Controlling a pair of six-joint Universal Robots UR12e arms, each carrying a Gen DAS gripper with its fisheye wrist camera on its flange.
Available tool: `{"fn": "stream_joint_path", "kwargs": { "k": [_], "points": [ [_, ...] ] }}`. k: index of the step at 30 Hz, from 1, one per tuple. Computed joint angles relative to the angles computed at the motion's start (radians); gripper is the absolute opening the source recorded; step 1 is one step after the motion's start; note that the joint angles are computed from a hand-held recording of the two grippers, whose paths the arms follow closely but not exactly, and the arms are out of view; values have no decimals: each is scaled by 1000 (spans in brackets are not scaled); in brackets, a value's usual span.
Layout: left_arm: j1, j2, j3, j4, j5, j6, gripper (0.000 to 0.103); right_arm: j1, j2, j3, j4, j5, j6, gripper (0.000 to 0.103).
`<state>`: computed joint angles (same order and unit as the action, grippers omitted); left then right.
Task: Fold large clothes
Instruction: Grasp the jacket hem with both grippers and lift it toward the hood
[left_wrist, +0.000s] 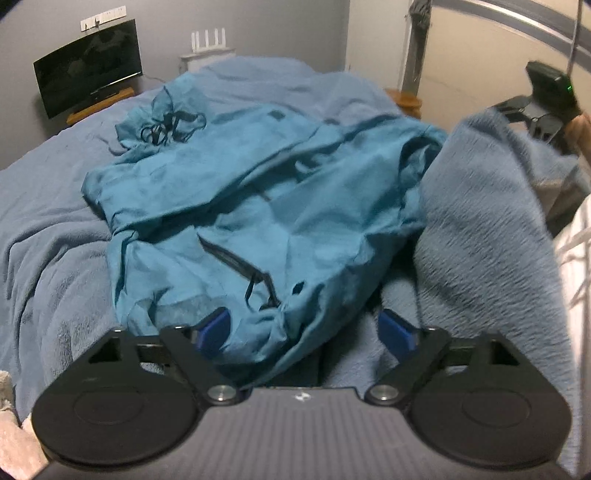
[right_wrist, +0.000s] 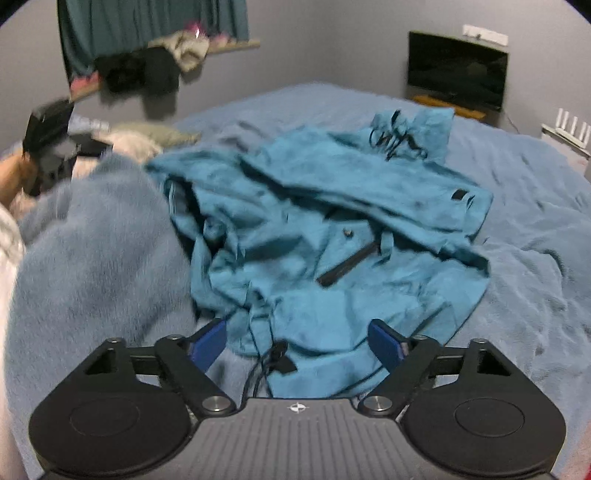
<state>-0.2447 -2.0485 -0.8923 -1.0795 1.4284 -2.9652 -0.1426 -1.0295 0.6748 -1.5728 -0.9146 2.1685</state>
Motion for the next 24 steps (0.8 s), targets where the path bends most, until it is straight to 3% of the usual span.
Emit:
{"fn": "stream_joint_path", "kwargs": {
  "k": [3,7,11,16,20,24],
  "points": [
    [-7,-2,-2,-10,35,35,72,12,4,-9,29,-76,-77,66],
    [-9,-1,-9,-5,47,41,65,15,-6,7,8,-152,-155,66],
    [-10,-6,-17,21,59,22,59,26,-31,60,-38,-225,-290,66],
    [-20,-23,-8,47,99,34,54,32,-62,164,-195,-181,-320,66],
    [-22,-30,-10,82,125,2,43,36,-66,201,-235,-158,-365,62],
    [-27,-41,-5,128,162,-5,31,33,-54,180,-194,-105,-366,36]
  ]
}}
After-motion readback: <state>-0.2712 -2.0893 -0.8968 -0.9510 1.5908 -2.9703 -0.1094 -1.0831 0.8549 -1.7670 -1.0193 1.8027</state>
